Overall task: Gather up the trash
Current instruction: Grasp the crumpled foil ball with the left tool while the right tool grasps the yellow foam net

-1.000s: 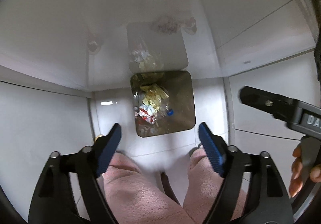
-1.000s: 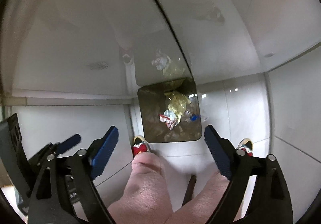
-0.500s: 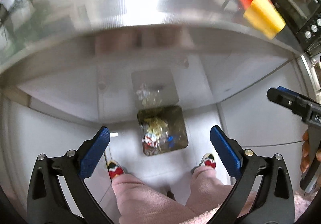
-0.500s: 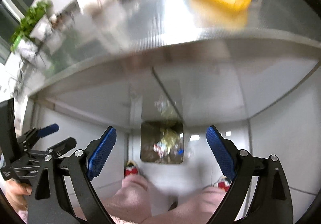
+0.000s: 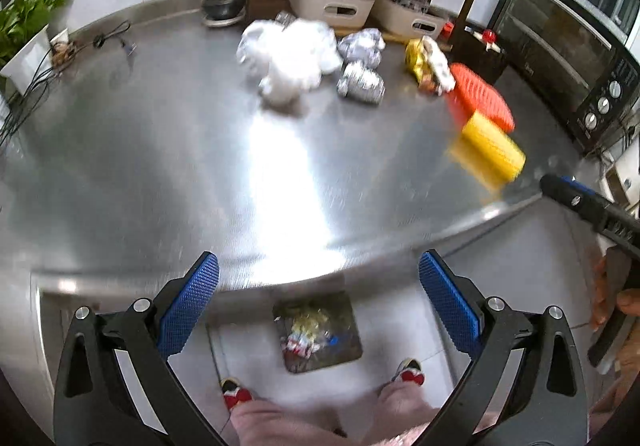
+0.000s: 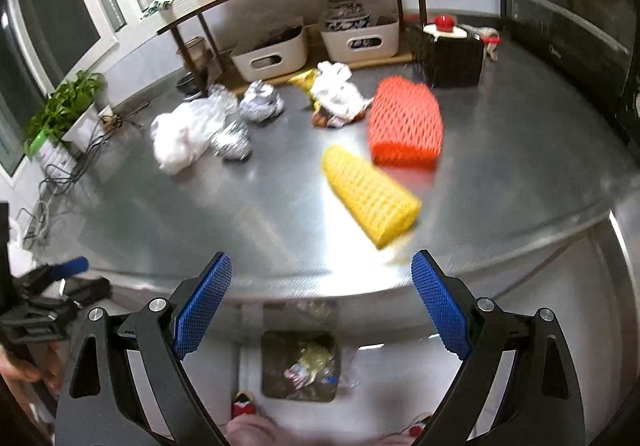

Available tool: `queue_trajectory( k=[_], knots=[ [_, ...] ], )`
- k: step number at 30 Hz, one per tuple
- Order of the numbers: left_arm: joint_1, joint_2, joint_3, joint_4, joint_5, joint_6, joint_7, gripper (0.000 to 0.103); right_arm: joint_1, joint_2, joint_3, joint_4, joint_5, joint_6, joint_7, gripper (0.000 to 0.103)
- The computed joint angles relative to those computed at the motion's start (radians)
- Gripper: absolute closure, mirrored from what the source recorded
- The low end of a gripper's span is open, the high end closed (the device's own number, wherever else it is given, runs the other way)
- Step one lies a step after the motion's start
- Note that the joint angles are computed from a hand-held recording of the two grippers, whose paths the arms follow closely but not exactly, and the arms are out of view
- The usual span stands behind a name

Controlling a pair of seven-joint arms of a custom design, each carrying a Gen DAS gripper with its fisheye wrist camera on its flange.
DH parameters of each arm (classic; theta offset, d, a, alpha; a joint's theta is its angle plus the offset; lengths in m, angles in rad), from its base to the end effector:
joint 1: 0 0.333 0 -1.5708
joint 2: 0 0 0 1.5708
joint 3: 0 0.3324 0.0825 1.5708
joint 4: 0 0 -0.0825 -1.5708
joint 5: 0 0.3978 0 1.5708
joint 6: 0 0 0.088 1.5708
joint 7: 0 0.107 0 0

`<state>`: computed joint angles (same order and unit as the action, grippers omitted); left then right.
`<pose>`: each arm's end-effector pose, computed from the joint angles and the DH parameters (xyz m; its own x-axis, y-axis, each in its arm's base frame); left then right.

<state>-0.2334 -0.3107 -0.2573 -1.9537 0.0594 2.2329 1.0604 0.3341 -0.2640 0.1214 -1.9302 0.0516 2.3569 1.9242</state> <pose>0.4459 -0.2602 0.6825 -0.0573 -0.9876 0.1459 -0.8409 -0.0311 -0.5403 0.4748 0.2435 0.6921 0.1620 -0.9575 -0.2385 -0.8078 0.0101 -0.5894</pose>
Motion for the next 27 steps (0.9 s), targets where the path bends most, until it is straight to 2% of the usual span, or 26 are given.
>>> queue_trajectory(
  k=[4,8,10,13,18,27],
  knots=[
    [0.005,0.092,-0.005,0.099,0.022,0.018,0.005,0.008,-0.017,0.068,-0.004,0.068,-0.06,0.0,-0.037,0.014],
    [0.0,0.195,0.004,0.203,0.018,0.016,0.01,0.008,-0.017,0.14,-0.017,0.136,-0.05,-0.014,-0.088,0.024],
    [-0.003,0.238,0.008,0.246,0.021,0.021,0.01,0.009,-0.018,0.17,-0.021,0.159,-0.046,-0.016,-0.095,0.024],
    [-0.009,0.313,0.013,0.325,0.026,0.025,0.022,0.017,-0.021,0.201,-0.027,0.185,-0.032,-0.022,-0.106,0.025],
    [-0.027,0.439,0.021,0.467,0.021,0.0,0.074,0.037,-0.025,0.237,-0.035,0.215,0.003,-0.033,-0.141,0.03],
    [-0.057,0.622,0.049,0.671,0.039,-0.076,0.081,0.038,-0.032,0.266,-0.041,0.235,0.072,-0.052,-0.178,0.031]
  ],
)
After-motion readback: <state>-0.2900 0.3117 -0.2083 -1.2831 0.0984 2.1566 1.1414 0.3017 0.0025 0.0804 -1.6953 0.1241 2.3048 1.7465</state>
